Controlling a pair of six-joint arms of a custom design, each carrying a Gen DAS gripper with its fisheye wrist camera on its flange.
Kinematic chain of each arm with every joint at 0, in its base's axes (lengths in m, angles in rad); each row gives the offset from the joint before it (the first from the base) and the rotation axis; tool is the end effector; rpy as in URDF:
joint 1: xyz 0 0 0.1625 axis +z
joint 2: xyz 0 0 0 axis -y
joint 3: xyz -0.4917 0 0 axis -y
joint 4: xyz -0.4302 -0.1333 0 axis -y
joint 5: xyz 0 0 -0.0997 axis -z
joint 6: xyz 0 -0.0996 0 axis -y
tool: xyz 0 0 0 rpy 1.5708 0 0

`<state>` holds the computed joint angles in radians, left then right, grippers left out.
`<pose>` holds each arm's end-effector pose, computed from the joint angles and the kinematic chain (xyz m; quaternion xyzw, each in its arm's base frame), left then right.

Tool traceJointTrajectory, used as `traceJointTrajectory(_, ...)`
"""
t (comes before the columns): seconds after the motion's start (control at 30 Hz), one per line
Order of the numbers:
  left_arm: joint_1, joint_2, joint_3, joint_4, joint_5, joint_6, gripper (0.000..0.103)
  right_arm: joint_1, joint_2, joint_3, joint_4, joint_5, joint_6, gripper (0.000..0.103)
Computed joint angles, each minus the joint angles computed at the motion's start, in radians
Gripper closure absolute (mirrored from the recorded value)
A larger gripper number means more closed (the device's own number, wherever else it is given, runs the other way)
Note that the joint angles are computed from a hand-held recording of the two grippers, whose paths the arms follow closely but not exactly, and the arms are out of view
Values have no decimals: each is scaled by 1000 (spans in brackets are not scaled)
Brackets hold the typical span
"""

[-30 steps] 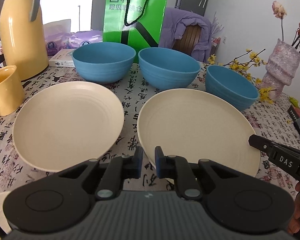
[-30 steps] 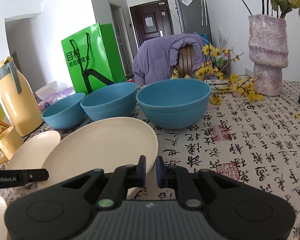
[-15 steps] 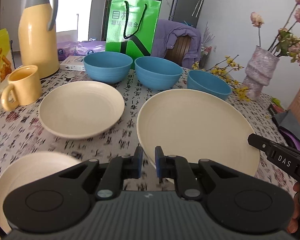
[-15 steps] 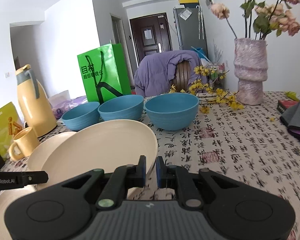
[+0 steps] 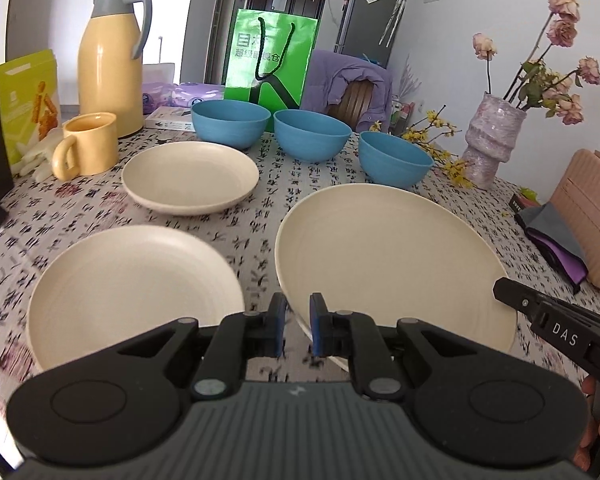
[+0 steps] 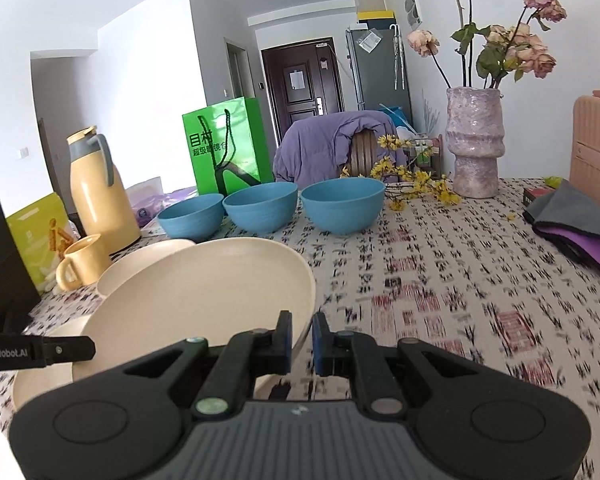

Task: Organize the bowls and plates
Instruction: 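Lift the middle plate and carry it over the first placed plate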

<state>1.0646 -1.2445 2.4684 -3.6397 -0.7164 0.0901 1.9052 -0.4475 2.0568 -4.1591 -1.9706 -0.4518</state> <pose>-0.0209 -0.4675 0.2548 0.0814 0.8434 -0.4432 0.2927 0.2726 -0.4965 -0.0231 0.2451 -0.8348 0.4497 0.2020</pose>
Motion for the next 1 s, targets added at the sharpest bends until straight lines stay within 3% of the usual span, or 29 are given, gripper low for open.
traceJointTrajectory(0.27,-44,-28,89,-33,36,-39,90,16,23,71,-99,-13,6,93)
traceJointTrajectory(0.43,-46,-50,117,-47,56,-59,90,30,37,77,-98,-14,8,93)
traceJointTrajectory(0.67,-10,-82,120,-83,95,-32,90,60,72,15,-12,-3,11,92)
traceJointTrajectory(1.0,119,-163,71,-77,79,31,90,107,149,-151,201,11,31,92)
